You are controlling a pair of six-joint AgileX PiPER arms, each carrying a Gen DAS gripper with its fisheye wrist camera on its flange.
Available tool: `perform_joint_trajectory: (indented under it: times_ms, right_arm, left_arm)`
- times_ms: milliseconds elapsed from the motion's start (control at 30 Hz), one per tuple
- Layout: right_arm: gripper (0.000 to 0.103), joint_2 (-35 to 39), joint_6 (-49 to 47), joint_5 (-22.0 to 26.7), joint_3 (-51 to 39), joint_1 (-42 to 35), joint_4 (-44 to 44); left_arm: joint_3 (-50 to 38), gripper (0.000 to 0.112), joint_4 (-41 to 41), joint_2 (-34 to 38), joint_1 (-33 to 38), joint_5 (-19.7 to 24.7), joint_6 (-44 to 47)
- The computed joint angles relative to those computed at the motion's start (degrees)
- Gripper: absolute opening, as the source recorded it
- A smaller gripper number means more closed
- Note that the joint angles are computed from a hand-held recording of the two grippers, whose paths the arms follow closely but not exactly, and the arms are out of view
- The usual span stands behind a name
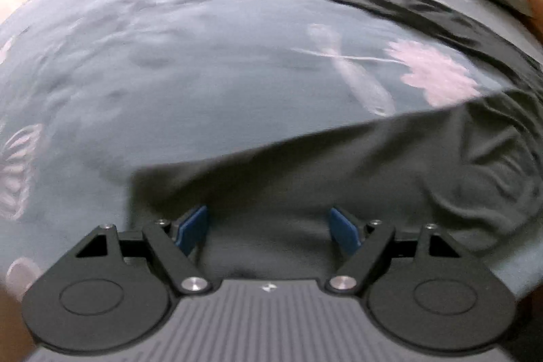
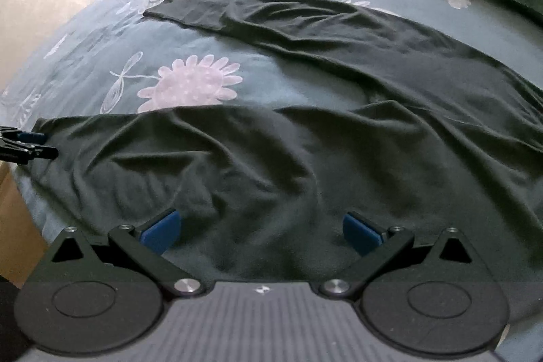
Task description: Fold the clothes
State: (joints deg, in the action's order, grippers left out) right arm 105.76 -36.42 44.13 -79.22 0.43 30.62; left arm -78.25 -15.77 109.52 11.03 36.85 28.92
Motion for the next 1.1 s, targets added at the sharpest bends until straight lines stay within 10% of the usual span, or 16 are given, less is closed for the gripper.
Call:
perform_joint_trajectory:
  times_ms: [300, 600, 900, 1100]
  right_arm:
    - [0.103, 2.79, -12.46, 3.18, -1.1, -6.11, 7.12]
    - [0.103, 8.61, -15.05, 11.0, -7.94, -10.97, 5.99]
    - [0.103, 9.67, -14.18, 10.68, -8.69, -10.52, 5.25]
    - [0.103, 6.88, -12.01, 6.56, -5.79, -8.81, 2.53]
  left_arm:
    - [5.11, 0.079, -5.08, -2.34, -3.05, -6.57, -2.5]
    - [-4.47, 0.078, 23.04, 3.14, -6.36, -6.41, -40.4]
    - [7.7, 0.079, 9.02, -5.52, -8.53, -7.97, -23.2]
    - [7.96, 0.08, 17.18, -5.08, -8.74, -6.03, -27.1]
